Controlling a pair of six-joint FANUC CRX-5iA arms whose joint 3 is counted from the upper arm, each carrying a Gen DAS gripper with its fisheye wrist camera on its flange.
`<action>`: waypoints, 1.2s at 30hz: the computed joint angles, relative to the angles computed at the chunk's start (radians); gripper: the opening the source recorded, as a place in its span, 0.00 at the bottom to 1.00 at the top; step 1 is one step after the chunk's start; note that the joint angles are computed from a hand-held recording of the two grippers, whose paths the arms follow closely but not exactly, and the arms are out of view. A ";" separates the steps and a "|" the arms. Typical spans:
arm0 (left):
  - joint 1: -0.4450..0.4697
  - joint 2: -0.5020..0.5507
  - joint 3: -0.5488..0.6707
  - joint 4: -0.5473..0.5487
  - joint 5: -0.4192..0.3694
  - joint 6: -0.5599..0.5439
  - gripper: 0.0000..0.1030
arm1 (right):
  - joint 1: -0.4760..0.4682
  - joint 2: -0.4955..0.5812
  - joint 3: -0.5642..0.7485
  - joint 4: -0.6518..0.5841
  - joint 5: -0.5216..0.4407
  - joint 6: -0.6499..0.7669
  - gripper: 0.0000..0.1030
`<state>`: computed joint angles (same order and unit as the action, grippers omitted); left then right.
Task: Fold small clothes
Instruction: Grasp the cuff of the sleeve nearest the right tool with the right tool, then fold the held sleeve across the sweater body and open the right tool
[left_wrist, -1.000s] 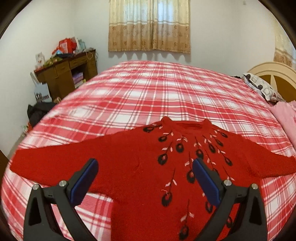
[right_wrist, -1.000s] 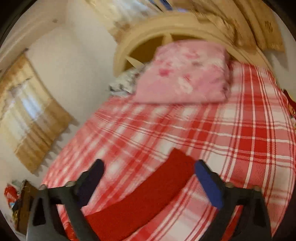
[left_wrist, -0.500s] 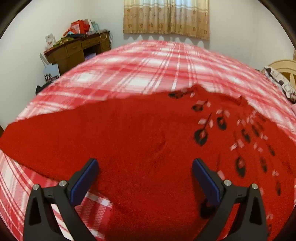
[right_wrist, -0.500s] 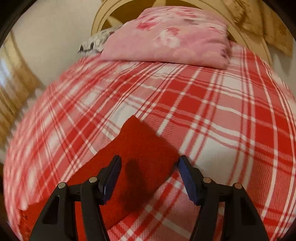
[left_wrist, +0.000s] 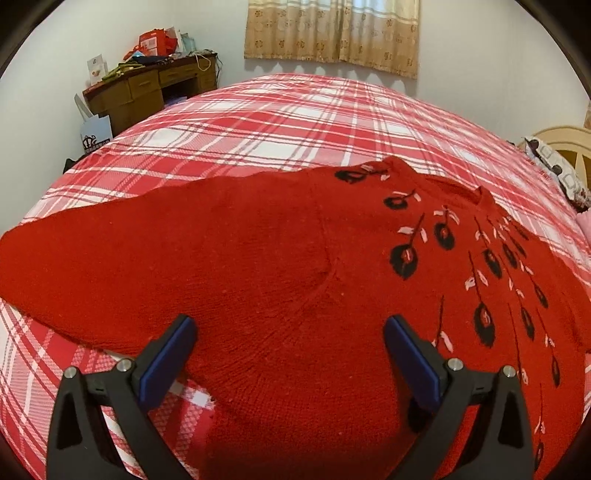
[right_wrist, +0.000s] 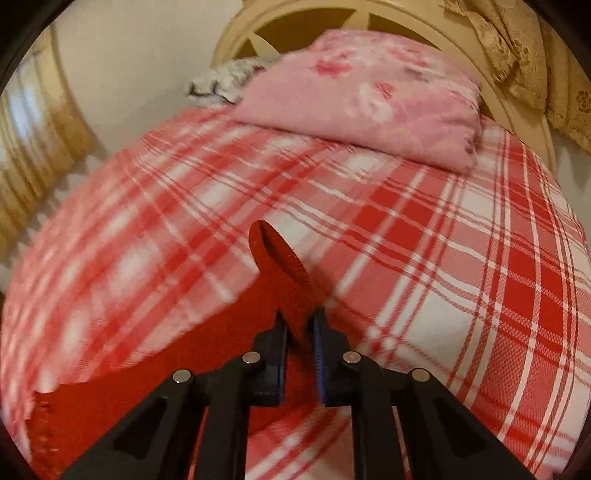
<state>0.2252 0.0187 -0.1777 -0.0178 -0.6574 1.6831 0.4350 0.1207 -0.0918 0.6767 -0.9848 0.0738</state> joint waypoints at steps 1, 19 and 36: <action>0.003 -0.002 -0.005 0.011 0.005 -0.010 1.00 | 0.014 -0.001 0.013 0.000 0.008 0.010 0.12; 0.186 -0.183 -0.136 0.012 0.116 -0.095 1.00 | 0.348 0.378 0.624 -0.329 0.141 0.453 0.12; 0.322 -0.141 -0.226 0.240 0.128 -0.245 1.00 | 0.506 0.920 1.375 -0.586 -0.121 0.721 0.12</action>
